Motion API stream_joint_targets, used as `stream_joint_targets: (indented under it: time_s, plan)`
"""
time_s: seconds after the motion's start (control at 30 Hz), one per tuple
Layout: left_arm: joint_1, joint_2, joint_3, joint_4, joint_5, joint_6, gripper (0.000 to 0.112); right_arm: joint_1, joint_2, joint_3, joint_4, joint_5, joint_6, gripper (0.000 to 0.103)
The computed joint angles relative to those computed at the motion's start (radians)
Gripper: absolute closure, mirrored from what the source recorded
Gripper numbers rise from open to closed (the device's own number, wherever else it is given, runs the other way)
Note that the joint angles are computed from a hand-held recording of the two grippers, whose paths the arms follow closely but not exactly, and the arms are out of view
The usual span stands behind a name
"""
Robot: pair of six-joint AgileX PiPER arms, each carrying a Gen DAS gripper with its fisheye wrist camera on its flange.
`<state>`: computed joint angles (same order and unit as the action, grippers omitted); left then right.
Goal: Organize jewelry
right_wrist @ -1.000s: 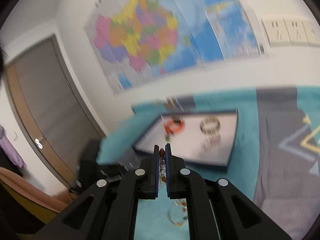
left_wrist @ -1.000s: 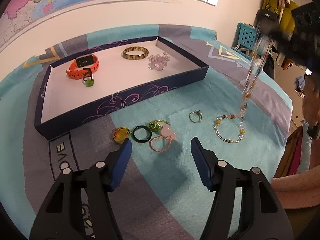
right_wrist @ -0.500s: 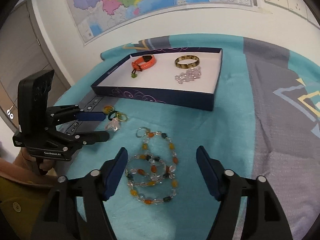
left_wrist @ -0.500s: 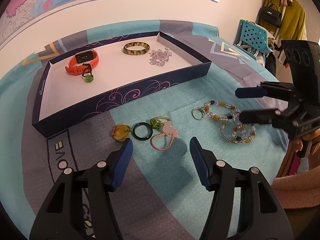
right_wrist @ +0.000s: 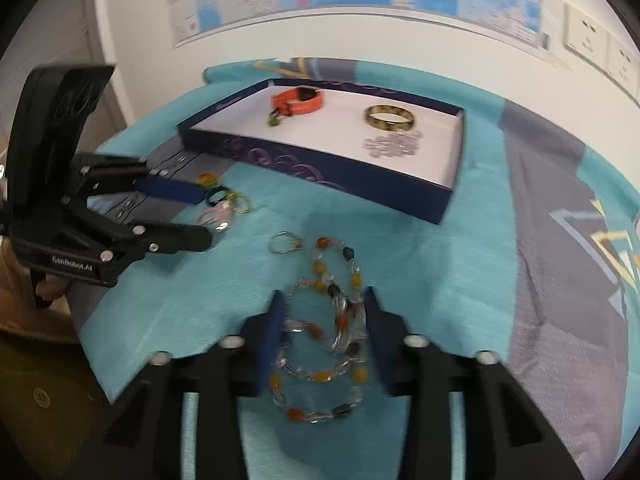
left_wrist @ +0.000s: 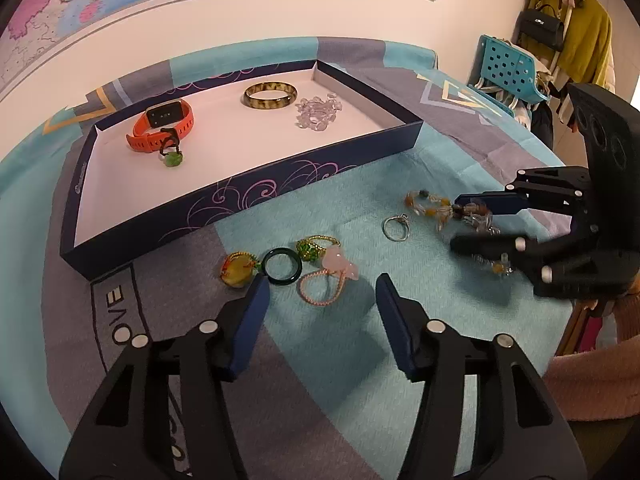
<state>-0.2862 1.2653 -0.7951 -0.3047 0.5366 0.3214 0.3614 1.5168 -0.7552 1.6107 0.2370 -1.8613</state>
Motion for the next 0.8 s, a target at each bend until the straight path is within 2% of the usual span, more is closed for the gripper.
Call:
stream_joint_targets:
  time_s: [0.1,0.13,0.2,0.27,0.5,0.8]
  plan:
    - [0.002,0.004,-0.004,-0.020,0.005,0.016,0.076,-0.033,0.010,-0.007,-0.001,0.040,0.021,0.090]
    - [-0.003,0.006,-0.006,-0.011,0.004,0.007,0.080,-0.047,0.012,-0.008,-0.006,0.061,0.031,0.092]
    - [-0.010,0.006,-0.006,0.007,0.001,-0.011,0.081,-0.074,0.019,-0.011,-0.010,0.106,0.047,0.093]
    - [-0.011,0.006,-0.008,0.017,0.004,-0.025,0.091,-0.105,0.024,-0.012,-0.014,0.159,0.062,0.094]
    - [-0.008,-0.005,-0.002,0.001,0.004,-0.006,0.094,-0.181,0.021,-0.022,-0.023,0.315,0.108,0.094]
    - [0.023,-0.034,0.000,-0.075,0.020,0.060,0.095,-0.229,-0.017,-0.025,-0.022,0.419,0.134,0.094]
